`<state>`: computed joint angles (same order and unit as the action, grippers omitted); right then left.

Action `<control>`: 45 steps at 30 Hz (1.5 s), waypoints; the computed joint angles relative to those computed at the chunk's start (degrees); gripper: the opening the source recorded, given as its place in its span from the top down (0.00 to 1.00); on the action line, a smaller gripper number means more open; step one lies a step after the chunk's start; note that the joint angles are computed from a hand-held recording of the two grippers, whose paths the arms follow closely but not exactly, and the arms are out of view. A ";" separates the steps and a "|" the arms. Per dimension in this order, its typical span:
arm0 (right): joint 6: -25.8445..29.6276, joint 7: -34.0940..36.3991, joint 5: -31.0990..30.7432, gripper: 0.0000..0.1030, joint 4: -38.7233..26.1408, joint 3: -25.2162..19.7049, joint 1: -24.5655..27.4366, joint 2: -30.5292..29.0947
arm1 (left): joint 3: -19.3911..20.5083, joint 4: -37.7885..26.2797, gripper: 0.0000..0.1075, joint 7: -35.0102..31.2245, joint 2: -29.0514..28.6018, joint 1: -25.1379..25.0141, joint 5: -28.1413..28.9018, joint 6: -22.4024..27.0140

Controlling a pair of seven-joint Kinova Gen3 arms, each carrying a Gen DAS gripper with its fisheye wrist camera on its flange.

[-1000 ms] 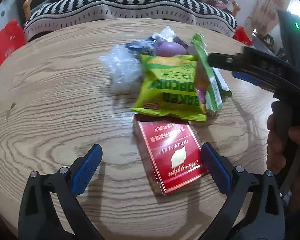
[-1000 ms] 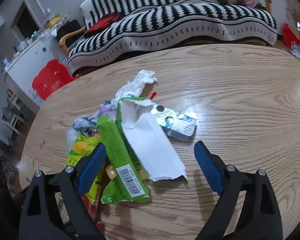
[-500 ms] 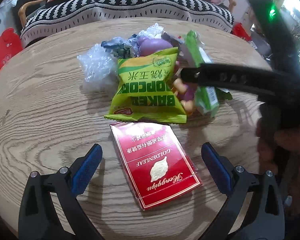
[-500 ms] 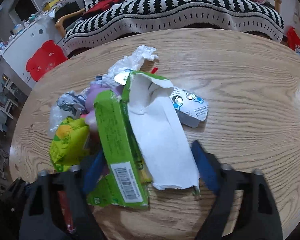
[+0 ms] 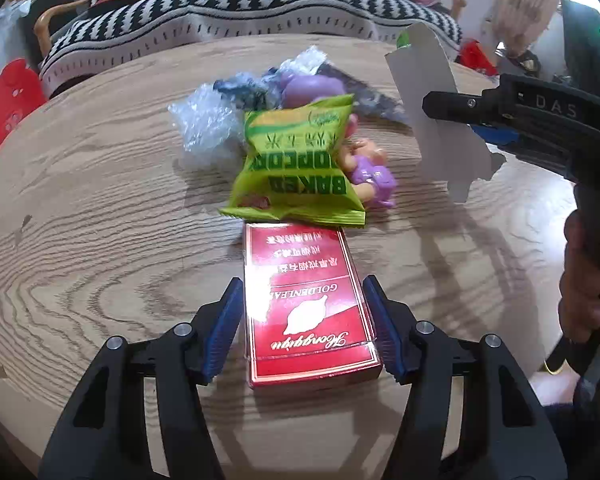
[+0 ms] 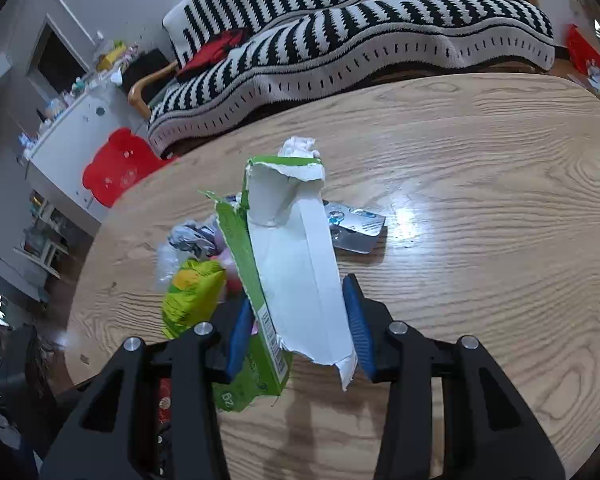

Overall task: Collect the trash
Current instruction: 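Grasp the red Golden Leaf box with left tool while right tool grasps torn green box, then carry both boxes over the bin and open both tools to drop them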

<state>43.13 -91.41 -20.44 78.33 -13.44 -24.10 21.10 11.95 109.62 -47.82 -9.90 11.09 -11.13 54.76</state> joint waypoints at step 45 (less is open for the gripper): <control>11.19 19.50 -8.24 0.58 32.55 35.22 45.79 -23.22 | 8.86 -43.62 0.47 -5.47 42.45 33.38 -5.44 -11.36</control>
<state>54.32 -71.91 -28.67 110.88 21.78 21.69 -2.12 20.81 65.99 -53.30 32.55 44.47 -16.57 43.40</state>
